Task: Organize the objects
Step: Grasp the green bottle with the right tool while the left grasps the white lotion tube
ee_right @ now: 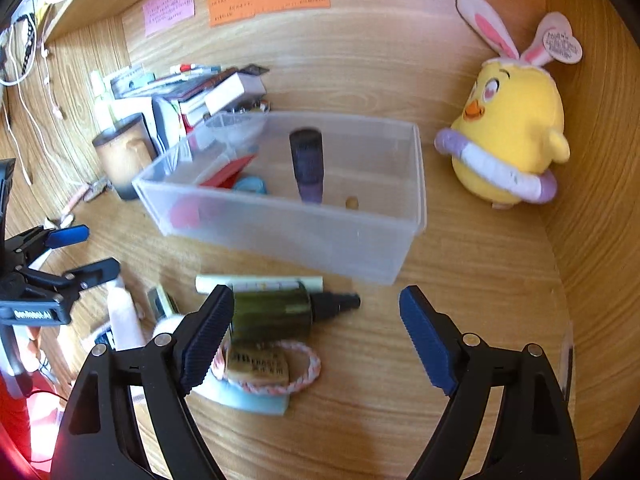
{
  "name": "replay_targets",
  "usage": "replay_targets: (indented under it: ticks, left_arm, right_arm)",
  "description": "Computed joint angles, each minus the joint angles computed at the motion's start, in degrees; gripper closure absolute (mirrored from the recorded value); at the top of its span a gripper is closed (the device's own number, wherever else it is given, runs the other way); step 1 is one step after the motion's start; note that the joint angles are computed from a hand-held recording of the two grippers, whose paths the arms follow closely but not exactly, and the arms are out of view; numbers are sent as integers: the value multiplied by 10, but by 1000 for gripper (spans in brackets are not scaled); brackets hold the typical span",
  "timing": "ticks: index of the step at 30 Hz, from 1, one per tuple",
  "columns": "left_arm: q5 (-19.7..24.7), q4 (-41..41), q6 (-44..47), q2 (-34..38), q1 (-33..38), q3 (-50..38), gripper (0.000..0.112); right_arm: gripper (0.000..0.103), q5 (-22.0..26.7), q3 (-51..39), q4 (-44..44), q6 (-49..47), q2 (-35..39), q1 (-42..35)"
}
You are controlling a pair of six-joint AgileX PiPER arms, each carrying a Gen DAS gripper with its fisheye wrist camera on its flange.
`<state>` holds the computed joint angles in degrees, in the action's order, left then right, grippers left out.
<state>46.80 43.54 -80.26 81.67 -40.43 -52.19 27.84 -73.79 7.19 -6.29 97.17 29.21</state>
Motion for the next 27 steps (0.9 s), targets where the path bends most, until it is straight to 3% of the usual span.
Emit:
replay_targets:
  ticks: [12,16,27]
  left_arm:
    - [30,-13,-30,-43,-53,73,13]
    - [40,-14,-3,-15,-57,60,13]
    - [10,-16,91,49,-37,2,13]
  right_arm:
    - [20,4,18,13,3,9,15]
    - [20,10,4,5,12,22,21]
    - [20,12,-18,-25,44,41,34]
